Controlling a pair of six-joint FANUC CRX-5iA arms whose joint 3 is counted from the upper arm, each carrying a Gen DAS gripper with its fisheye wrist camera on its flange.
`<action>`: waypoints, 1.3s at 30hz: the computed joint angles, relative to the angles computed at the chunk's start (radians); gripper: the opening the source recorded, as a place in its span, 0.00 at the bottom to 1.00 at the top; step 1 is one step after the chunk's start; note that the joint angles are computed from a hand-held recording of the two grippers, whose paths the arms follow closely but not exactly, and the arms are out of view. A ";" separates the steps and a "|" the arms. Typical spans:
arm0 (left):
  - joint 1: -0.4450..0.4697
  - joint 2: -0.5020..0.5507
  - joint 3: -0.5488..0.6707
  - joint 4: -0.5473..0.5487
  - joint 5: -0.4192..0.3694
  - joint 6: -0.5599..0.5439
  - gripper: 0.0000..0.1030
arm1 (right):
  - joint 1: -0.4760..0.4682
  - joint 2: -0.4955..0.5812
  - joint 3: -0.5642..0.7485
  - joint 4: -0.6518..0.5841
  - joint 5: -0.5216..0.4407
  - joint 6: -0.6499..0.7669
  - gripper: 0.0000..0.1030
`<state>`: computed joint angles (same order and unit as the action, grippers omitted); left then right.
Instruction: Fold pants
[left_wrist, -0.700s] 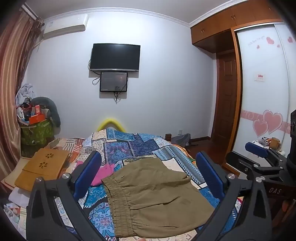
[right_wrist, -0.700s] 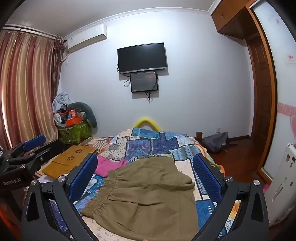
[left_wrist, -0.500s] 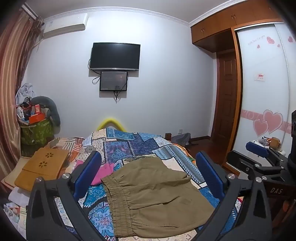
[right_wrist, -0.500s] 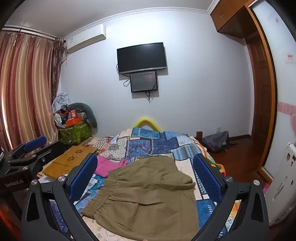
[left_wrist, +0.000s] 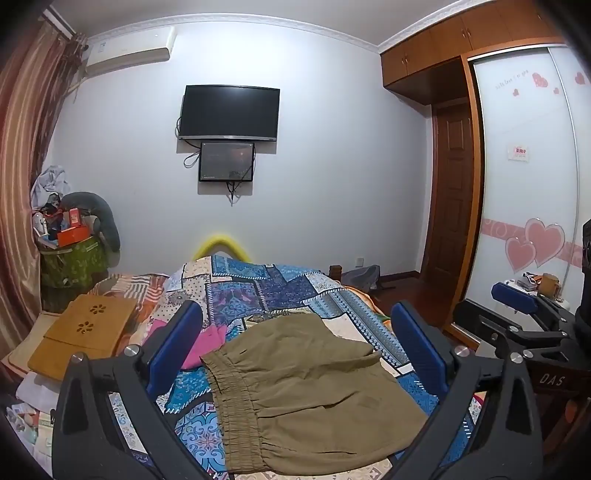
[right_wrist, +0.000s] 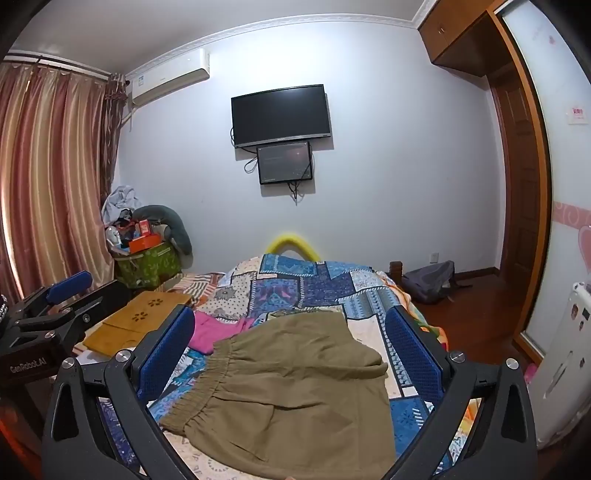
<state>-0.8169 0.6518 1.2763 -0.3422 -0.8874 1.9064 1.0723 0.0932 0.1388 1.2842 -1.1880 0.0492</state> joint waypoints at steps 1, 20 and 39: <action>0.000 0.005 0.010 0.003 -0.007 -0.004 1.00 | -0.001 -0.001 -0.001 0.000 0.002 0.000 1.00; -0.009 0.018 0.042 -0.013 -0.024 -0.002 1.00 | 0.000 -0.006 -0.001 0.000 -0.004 0.004 1.00; -0.018 0.032 0.083 -0.023 -0.042 -0.015 1.00 | -0.001 -0.011 -0.004 -0.002 -0.003 0.000 1.00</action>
<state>-0.8353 0.6837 1.3591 -0.3657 -0.9293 1.8918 1.0714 0.0818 0.1347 1.2818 -1.1913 0.0494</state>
